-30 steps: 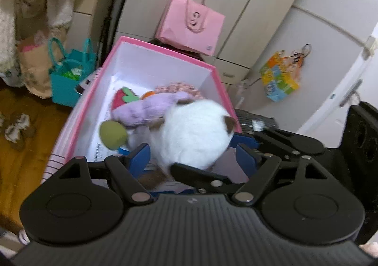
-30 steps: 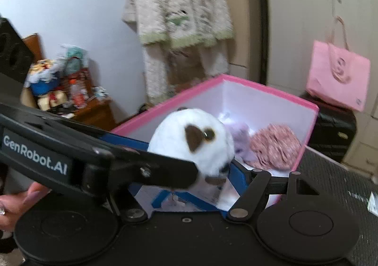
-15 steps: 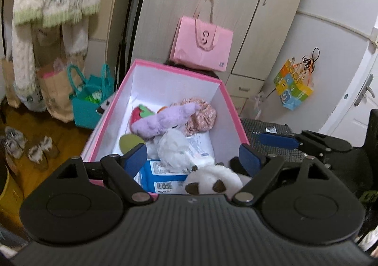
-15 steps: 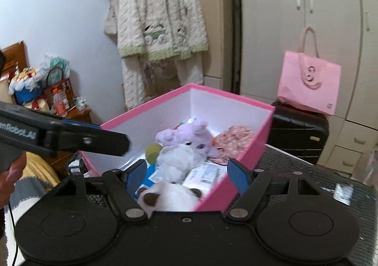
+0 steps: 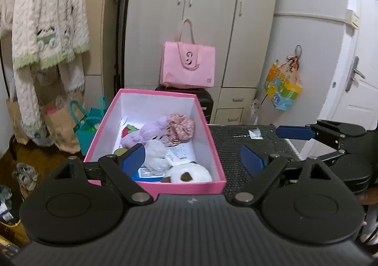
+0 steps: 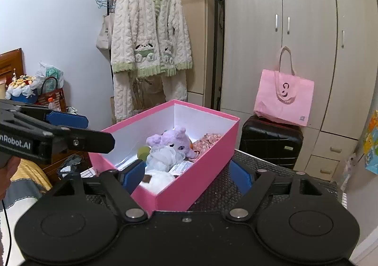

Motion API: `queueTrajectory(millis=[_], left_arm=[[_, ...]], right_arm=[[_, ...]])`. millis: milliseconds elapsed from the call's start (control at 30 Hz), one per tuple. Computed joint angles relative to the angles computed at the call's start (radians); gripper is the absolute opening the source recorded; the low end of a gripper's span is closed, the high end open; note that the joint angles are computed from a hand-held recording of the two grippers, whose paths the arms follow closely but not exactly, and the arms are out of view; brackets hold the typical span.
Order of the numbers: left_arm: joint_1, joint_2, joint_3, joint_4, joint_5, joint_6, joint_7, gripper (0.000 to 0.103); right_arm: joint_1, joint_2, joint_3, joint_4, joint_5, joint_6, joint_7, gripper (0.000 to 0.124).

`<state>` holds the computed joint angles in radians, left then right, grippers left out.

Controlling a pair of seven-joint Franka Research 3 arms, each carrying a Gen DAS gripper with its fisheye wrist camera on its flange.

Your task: Organize soft objects

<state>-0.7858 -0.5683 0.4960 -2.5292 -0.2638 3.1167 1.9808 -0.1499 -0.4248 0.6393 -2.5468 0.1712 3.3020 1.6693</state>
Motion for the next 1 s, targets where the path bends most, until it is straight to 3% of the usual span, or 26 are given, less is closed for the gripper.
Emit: queueTrajectory(millis=[500,667,733,867,1000], left_arm=[[0.07,-0.069,-0.07,-0.111,0.092,0.034,-0.103,0.092],[0.198,-0.05,-0.188,-0.129,0.158,0.033,-0.16,0.093],[0.214,-0.051,-0.202,-0.131,0.179,0.028,-0.175,0.102],[0.267,-0.027,-0.247,-0.125,0.211,0.025,-0.222,0.103],[0.424,0.014,-0.387,-0.092,0.26,-0.039,-0.316,0.103]], right_arm=[[-0.02,-0.186,0.025,-0.097,-0.062,-0.13,0.163,0.086],[-0.02,-0.226,0.023,-0.126,-0.107,-0.163,0.24,0.092],[-0.034,-0.249,0.032,-0.137,-0.121,-0.176,0.283,0.095],[-0.131,-0.326,0.119,-0.12,-0.16,-0.289,0.41,0.1],[-0.188,-0.4,0.185,-0.108,-0.214,-0.364,0.515,0.101]])
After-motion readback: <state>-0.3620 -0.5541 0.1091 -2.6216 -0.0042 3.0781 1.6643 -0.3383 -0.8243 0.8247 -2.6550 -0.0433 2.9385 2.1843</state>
